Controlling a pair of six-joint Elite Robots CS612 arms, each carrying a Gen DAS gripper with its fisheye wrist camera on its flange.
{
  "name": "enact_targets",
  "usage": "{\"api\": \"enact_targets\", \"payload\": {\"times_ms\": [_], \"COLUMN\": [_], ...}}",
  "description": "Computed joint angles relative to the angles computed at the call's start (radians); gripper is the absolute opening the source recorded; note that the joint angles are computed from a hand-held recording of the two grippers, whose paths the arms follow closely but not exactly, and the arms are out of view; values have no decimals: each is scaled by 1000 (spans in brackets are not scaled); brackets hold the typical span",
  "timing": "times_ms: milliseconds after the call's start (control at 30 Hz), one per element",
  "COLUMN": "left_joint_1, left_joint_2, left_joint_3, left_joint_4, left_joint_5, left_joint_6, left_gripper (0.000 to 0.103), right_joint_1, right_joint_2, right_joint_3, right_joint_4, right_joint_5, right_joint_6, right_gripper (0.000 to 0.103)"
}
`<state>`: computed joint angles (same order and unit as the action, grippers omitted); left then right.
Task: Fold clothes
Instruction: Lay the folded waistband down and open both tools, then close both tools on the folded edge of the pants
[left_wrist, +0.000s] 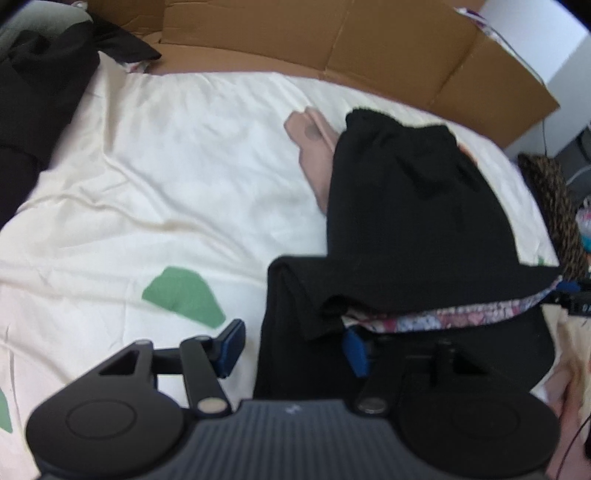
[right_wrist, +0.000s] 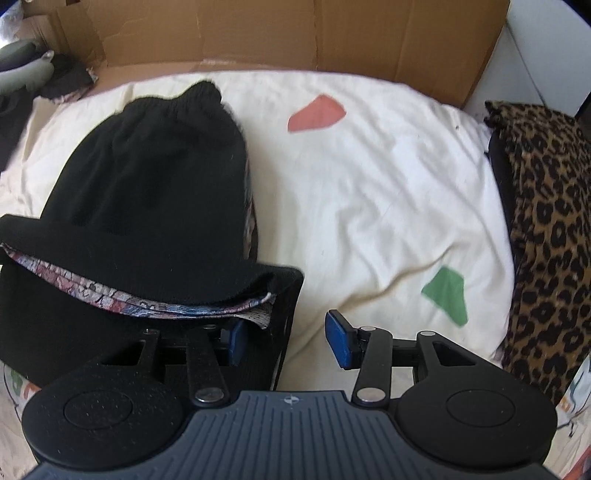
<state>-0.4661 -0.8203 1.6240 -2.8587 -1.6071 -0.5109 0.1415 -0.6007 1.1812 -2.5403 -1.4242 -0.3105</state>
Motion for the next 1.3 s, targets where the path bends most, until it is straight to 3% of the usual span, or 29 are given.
{"api": "enact_targets", "payload": {"times_ms": [167, 367, 633, 1233, 1300], "left_joint_1": [3, 12, 17, 21, 21], "left_joint_2": [21, 29, 8, 5, 17], "left_joint_3": [-41, -57, -38, -22, -29], "left_joint_4": [-4, -27, -126, -50, -48], "left_joint_5": [24, 66, 89, -7, -21], "left_joint_6": [27, -4, -46, 113, 121], "left_gripper": [60, 60, 60, 60, 53], "right_joint_1": [-2, -5, -14, -25, -29], "right_joint_2": [19, 33, 28, 54, 59], "right_joint_3": [-41, -69, -70, -80, -86], "right_joint_4": [2, -24, -50, -10, 3], "right_joint_5": [7, 10, 32, 120, 144], "right_joint_6": [28, 69, 117, 132, 139], "right_gripper": [52, 52, 52, 51, 51]}}
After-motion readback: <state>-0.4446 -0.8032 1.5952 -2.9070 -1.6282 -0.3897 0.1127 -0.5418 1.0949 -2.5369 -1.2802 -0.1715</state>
